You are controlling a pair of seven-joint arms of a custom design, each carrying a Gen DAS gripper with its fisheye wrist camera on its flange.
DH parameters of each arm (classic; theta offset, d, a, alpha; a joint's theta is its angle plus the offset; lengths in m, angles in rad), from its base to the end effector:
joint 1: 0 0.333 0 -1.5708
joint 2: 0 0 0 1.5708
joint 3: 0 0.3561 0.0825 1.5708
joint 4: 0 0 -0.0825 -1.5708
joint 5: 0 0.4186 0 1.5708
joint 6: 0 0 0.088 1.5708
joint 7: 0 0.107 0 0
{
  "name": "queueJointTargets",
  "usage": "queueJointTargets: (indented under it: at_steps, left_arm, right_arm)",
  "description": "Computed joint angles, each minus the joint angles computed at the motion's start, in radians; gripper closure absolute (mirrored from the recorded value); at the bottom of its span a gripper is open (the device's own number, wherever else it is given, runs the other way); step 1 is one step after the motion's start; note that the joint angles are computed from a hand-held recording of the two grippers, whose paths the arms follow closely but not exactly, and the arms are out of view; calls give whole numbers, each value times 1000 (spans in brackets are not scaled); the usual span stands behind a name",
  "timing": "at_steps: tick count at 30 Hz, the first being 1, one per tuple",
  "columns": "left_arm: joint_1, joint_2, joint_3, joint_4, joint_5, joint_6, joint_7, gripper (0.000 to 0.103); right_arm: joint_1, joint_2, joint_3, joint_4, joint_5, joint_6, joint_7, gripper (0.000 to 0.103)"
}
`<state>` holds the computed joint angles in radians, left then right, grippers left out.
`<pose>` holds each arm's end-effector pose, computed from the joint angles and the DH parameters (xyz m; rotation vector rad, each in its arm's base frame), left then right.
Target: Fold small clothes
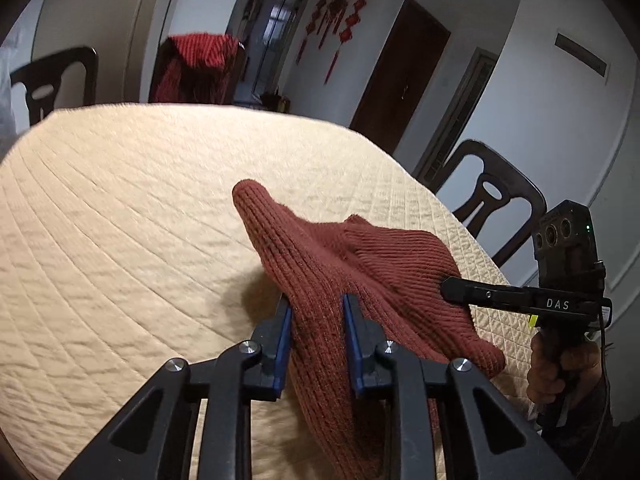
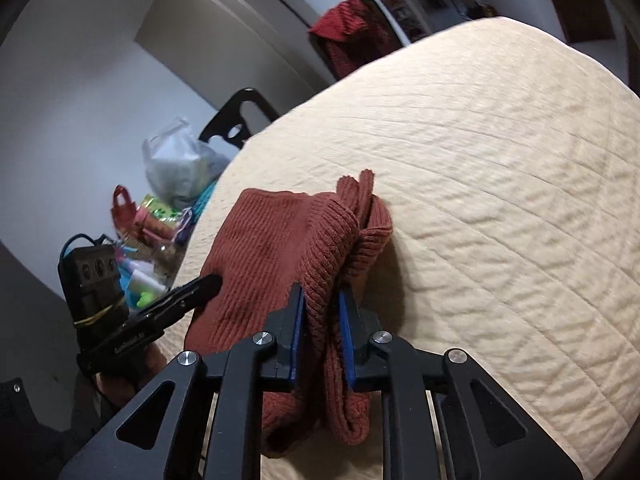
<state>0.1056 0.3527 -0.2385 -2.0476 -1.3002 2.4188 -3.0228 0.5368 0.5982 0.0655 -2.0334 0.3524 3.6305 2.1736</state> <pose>0.6315 -0.0836 0.2890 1.1039 -2.5840 1.3721 0.5845 0.3419 0.2671 -1.1706 1.8277 -0.1727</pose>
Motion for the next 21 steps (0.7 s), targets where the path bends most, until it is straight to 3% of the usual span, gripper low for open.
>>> queueJointTargets:
  at_steps: [8, 14, 21]
  left_arm:
    - [25, 26, 14, 71, -45, 79, 29, 77]
    - [48, 104, 7, 185, -10, 154, 0, 77]
    - [78, 253, -17, 377, 136, 214, -114, 77]
  right_arm:
    - [-31, 121, 22, 258, -118, -121, -16, 87]
    - [-98, 265, 97, 517, -234, -238, -11, 87]
    - [-157, 482, 205, 881, -301, -407, -49, 87]
